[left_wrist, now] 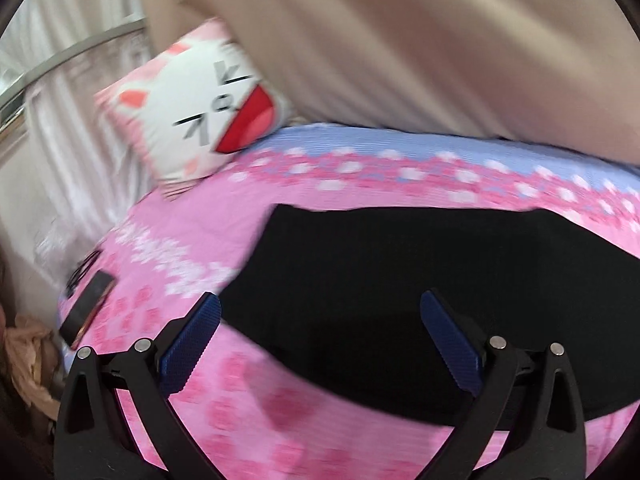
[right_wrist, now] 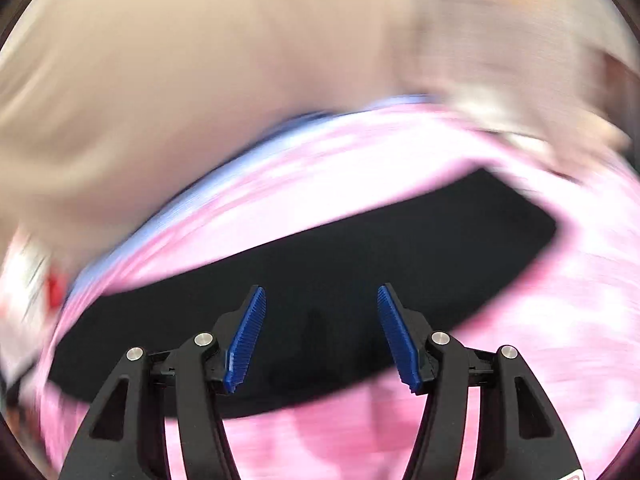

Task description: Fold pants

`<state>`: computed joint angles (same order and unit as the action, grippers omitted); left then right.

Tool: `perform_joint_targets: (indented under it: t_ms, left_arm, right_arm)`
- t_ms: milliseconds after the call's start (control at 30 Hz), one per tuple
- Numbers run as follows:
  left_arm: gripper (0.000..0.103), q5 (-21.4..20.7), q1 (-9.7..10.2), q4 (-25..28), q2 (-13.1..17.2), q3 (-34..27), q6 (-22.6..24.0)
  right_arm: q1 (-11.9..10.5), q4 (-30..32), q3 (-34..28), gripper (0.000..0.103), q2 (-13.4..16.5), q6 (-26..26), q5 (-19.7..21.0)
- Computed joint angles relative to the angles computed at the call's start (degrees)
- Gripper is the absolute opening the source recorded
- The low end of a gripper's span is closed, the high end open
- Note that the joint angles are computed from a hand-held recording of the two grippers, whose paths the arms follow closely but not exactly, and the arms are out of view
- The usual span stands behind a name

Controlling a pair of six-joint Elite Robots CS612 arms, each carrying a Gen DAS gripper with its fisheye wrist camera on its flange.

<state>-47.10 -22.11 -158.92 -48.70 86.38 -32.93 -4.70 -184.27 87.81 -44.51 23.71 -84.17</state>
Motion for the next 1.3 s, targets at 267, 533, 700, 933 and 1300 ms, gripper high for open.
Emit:
perform_joint_targets:
  t_ms: [267,533,700,933,1300]
  left_arm:
    - [0.098,-2.17,-3.54,4.31,3.33,-5.4,5.03]
    - [0.098,-1.12,-4.55,8.09,3.94,-7.21,4.69]
    - [0.098,0.01,-4.21,11.11,4.13,-7.88,2.51]
    - [0.098,-2.37,-4.47,11.77,5.09,-9.33,3.14]
    - [0.098,-1.49,-4.2,14.48,5.45,-9.9,1.84]
  right_arm:
    - [-5.67,3.76,2.01,0.058,-0.16,6.74,-1.47]
    - [-5.64,7.38,-3.48,0.057,2.18,5.48,-2.18]
    - [-5.62,1.54,-1.59,0.036,1.59,4.73,-4.09]
    - [-5.73,8.13,-5.86,0.016,3.59,2.02,-2.18]
    - [-6.32,5.6,-4.12,0.023,2.7,3.4,-2.09]
